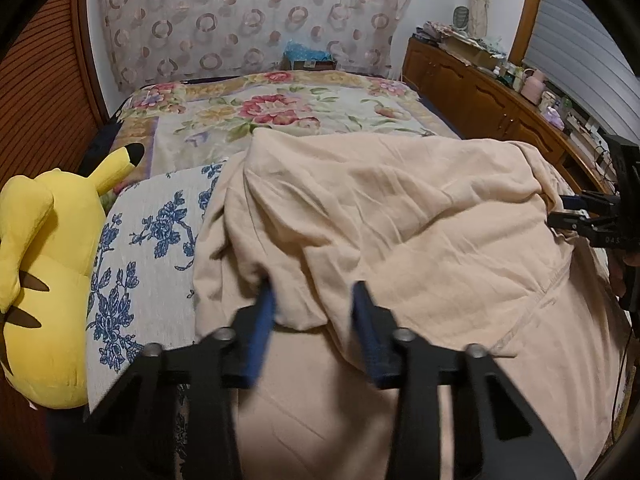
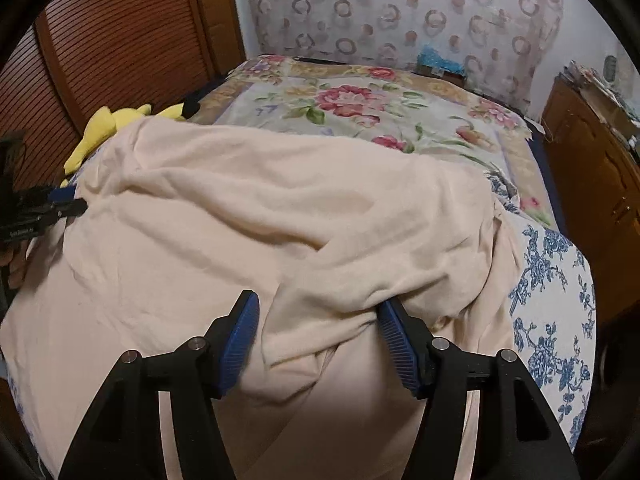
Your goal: Fold small clothes
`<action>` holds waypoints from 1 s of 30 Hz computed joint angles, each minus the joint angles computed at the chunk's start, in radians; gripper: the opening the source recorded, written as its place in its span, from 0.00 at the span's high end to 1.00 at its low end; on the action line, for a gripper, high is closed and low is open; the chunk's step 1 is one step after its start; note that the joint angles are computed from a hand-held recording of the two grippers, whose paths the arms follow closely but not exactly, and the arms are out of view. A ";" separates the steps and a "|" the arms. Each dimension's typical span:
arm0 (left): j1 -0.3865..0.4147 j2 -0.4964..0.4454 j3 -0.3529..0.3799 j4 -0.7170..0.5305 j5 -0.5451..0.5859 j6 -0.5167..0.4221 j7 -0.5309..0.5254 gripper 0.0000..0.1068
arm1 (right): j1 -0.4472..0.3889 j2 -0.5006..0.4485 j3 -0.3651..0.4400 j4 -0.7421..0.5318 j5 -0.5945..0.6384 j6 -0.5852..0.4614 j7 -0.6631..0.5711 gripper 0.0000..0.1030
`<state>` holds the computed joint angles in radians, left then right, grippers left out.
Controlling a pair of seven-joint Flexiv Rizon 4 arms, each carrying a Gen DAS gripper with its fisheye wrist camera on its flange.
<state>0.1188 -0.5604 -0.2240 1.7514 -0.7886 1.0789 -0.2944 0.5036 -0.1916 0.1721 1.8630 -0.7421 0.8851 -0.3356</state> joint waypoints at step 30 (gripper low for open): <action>-0.047 0.250 0.092 0.157 -0.532 -0.102 0.382 0.93 | -0.056 0.238 0.101 0.239 -0.476 0.071 0.406 0.93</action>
<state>0.0714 -0.3106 -0.1320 1.9080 -1.3208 0.9772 0.0876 0.4471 0.0464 0.2730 2.1017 -1.2183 0.9564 0.0701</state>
